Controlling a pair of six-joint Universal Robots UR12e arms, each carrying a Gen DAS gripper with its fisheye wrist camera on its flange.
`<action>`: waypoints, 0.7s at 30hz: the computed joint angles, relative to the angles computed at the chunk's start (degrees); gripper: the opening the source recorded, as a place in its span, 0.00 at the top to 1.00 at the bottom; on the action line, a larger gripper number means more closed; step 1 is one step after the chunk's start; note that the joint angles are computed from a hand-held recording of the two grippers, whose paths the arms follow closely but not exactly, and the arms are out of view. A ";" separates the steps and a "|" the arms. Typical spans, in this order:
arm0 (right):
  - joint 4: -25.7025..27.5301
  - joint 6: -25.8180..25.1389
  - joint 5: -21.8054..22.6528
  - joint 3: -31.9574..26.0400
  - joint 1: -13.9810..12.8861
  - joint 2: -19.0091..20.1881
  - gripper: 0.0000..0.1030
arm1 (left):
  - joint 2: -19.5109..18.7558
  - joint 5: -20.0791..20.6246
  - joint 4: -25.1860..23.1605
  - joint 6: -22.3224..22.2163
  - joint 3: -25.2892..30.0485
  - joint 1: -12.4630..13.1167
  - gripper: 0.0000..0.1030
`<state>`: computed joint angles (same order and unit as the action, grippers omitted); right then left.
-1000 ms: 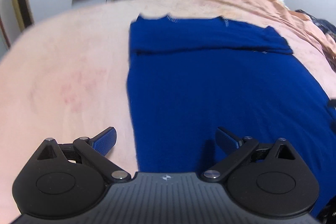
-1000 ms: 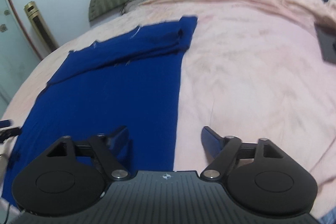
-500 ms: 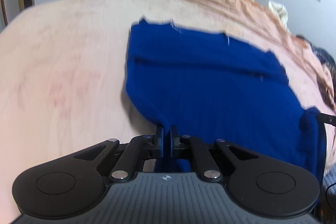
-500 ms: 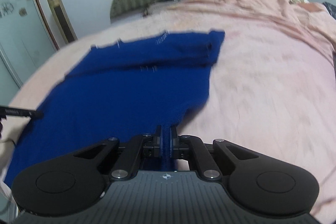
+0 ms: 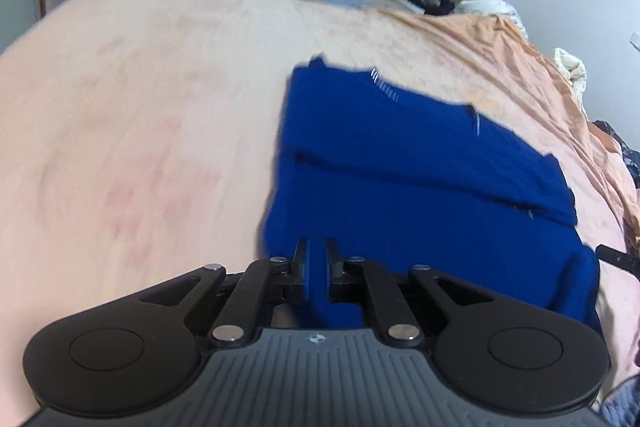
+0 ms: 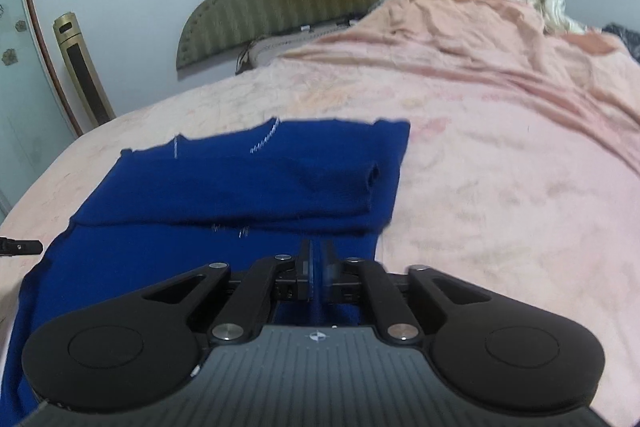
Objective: Fold small clothes
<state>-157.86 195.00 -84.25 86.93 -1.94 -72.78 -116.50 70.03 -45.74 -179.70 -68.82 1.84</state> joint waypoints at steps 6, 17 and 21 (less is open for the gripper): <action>2.04 2.89 11.59 5.31 -2.95 -3.42 0.37 | 2.78 -3.67 -0.37 0.41 -5.18 0.97 0.18; -3.85 7.45 10.66 4.47 -2.49 -1.73 0.92 | -2.44 3.37 4.17 1.68 2.46 -3.01 0.94; -6.90 8.96 5.25 3.07 -1.87 -0.36 0.93 | -5.49 11.23 8.46 3.75 5.95 -4.86 0.94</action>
